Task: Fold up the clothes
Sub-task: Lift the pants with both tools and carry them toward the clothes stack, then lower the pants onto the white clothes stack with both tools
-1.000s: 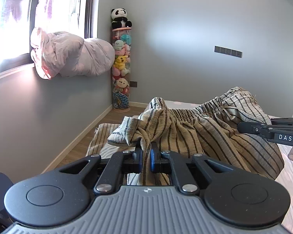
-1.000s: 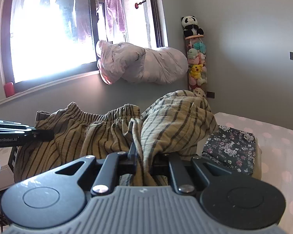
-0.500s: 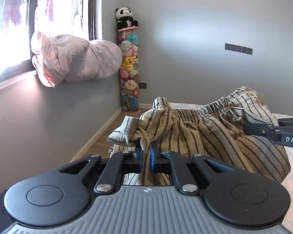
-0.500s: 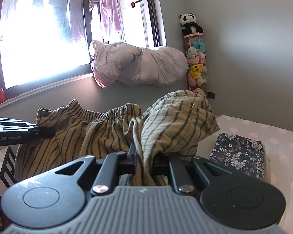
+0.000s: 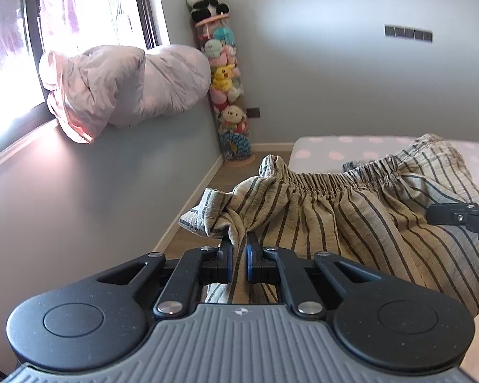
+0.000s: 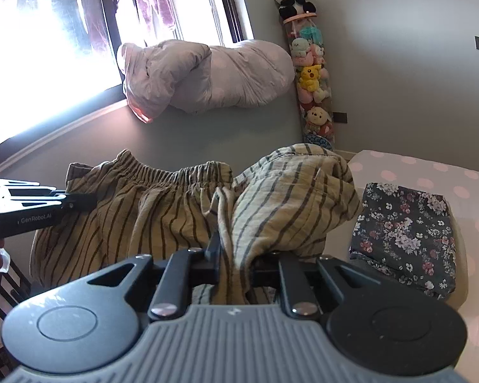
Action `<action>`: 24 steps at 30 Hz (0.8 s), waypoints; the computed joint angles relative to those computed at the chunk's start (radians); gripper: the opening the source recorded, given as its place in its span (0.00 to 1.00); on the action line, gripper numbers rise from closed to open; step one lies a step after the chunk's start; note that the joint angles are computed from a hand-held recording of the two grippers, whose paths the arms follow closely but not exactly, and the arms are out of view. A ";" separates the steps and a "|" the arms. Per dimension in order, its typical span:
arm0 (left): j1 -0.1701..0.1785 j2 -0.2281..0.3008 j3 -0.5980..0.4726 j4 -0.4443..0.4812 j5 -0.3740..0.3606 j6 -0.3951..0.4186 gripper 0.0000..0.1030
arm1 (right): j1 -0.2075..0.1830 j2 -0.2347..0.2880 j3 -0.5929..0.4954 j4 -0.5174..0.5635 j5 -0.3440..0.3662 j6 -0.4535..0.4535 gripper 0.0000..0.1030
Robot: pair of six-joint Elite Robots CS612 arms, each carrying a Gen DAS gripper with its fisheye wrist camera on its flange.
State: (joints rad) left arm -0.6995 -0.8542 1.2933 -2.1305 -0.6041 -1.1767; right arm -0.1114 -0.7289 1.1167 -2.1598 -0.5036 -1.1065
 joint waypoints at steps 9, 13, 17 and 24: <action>0.041 0.053 -0.022 -0.004 -0.091 0.001 0.08 | 0.030 0.093 -0.100 0.018 -0.101 0.018 0.27; 0.046 0.068 -0.022 0.008 -0.094 -0.021 0.15 | 0.033 0.119 -0.134 0.053 -0.125 0.027 0.34; 0.046 0.063 -0.008 0.011 -0.085 -0.070 0.24 | 0.028 0.122 -0.149 0.089 -0.123 0.020 0.44; 0.014 0.012 0.017 0.089 -0.017 -0.125 0.37 | -0.005 0.079 -0.098 0.022 -0.072 0.004 0.52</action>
